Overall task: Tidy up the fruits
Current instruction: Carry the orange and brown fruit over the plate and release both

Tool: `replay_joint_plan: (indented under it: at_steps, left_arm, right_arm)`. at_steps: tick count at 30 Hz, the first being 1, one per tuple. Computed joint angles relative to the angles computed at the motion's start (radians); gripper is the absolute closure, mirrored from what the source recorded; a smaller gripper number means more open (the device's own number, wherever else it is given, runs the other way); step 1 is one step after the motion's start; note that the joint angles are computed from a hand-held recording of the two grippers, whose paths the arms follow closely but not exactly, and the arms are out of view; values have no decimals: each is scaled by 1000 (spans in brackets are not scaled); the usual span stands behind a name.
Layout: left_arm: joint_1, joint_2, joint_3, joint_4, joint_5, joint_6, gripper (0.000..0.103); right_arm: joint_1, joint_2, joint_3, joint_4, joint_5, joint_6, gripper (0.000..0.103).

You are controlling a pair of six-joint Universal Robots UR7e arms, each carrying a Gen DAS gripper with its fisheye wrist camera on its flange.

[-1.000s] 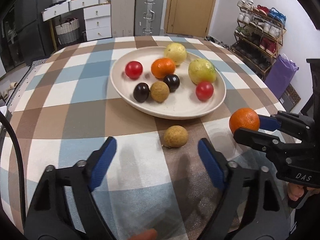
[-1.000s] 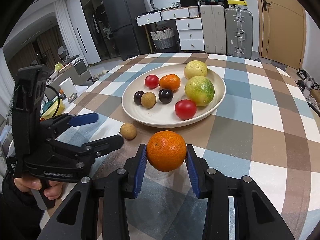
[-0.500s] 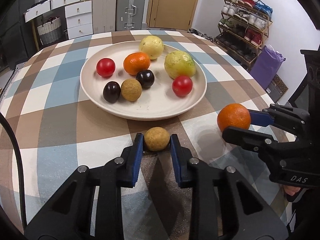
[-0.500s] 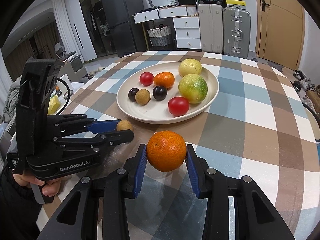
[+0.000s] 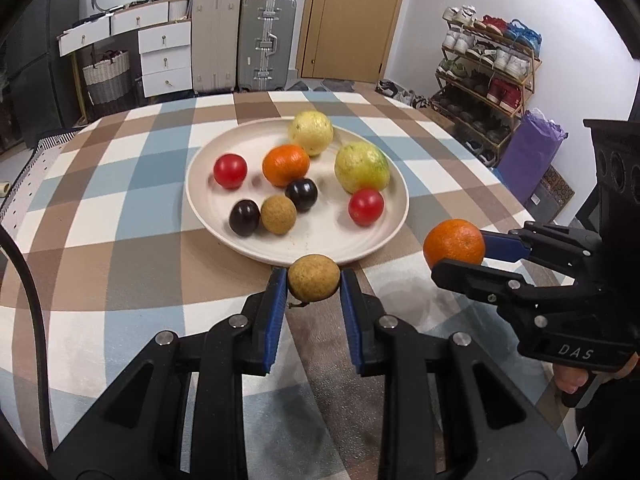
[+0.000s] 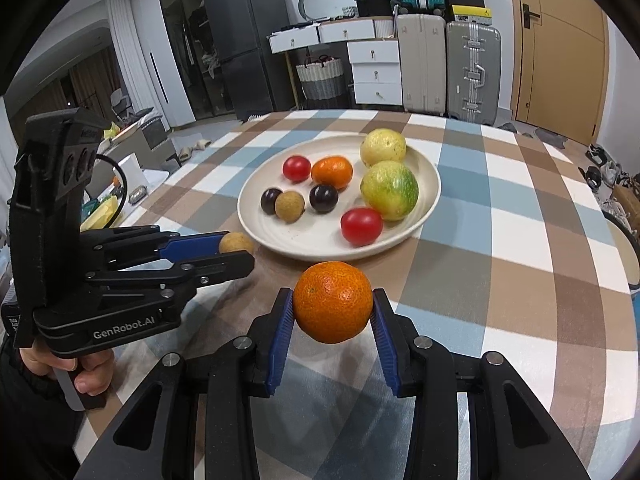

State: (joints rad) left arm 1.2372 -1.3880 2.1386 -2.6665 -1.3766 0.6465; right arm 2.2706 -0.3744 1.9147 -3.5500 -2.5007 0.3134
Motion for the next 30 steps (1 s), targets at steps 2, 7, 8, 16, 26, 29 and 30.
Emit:
replay_joint_plan:
  at_steps: [2,7,8,16,26,29,30]
  left_arm:
    - [1,-4,-6,-9,-8,-3,79]
    - [7,-5,-27,-29,-19,-16,79]
    - [8,-3,-31,-31,-19,-18,79]
    - [16,34,-68,-53,-22,-28,79]
    - [6,110,-106,-118,0,-34,79]
    - [6,136,-119,-137,4,-34,79]
    - [9,145,-125,-143,2,-35,79]
  right_arm:
    - [-1,-2,-3,-21,0,-10,64]
    - [-7,-3,-19,-48,7,-43,64]
    - [-8,-3,-21,-50,10,-45,64]
    - [-35,4,-56,-44,42,-73,64]
    - [-54,-7,-75,-96,15,-134,64]
    - [-68,-16,-74,-107,11,-142,64]
    - [-73,-19,-73,-108,17,-141,64]
